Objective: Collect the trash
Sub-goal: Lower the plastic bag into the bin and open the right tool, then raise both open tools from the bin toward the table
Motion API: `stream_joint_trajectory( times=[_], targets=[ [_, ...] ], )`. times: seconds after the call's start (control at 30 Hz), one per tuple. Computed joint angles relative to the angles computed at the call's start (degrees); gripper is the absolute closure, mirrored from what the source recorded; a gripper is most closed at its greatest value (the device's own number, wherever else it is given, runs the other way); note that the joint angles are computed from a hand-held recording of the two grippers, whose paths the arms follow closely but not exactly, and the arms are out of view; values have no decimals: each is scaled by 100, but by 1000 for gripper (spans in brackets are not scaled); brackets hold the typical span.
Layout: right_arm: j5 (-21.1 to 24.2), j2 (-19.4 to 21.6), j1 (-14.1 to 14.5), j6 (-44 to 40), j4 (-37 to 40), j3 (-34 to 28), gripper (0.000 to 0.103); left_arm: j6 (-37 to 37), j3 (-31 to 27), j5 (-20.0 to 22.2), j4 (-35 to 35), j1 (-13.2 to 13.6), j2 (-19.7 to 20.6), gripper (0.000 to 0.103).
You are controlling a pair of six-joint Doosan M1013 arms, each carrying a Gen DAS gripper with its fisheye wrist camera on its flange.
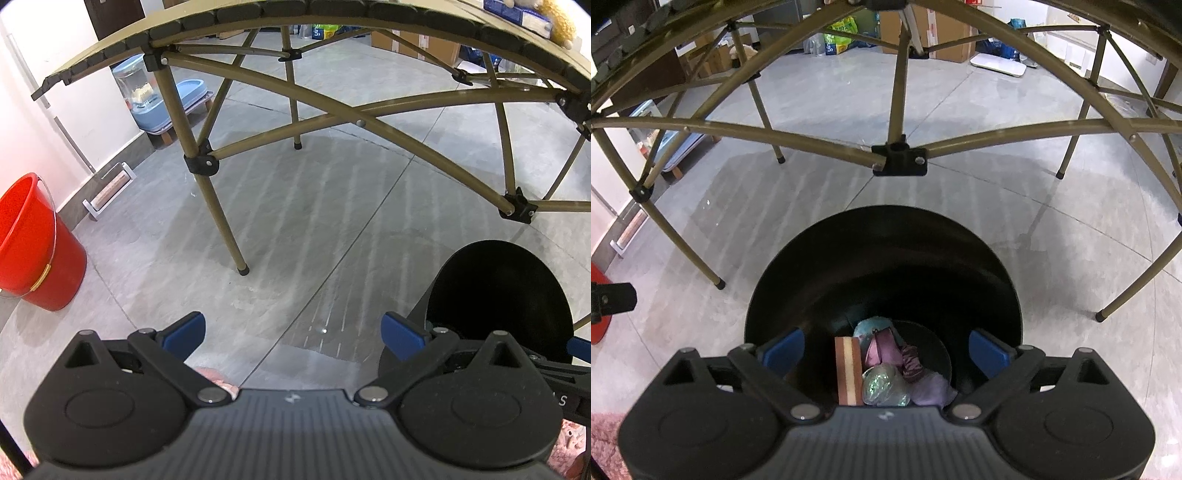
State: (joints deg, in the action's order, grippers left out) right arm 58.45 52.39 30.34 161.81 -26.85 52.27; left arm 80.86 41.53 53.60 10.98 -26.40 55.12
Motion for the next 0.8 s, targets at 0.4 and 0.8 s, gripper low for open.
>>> stream_joint_trajectory(
  times=[0.4,0.8],
  targets=[
    [-163,-195,94,95,-565,213,1,-408,552,-799,182,-51,-403,0],
    [-230,-589,253,761,-1563,628,0,-460,1048,-1374,87,-98,-874,0]
  ],
)
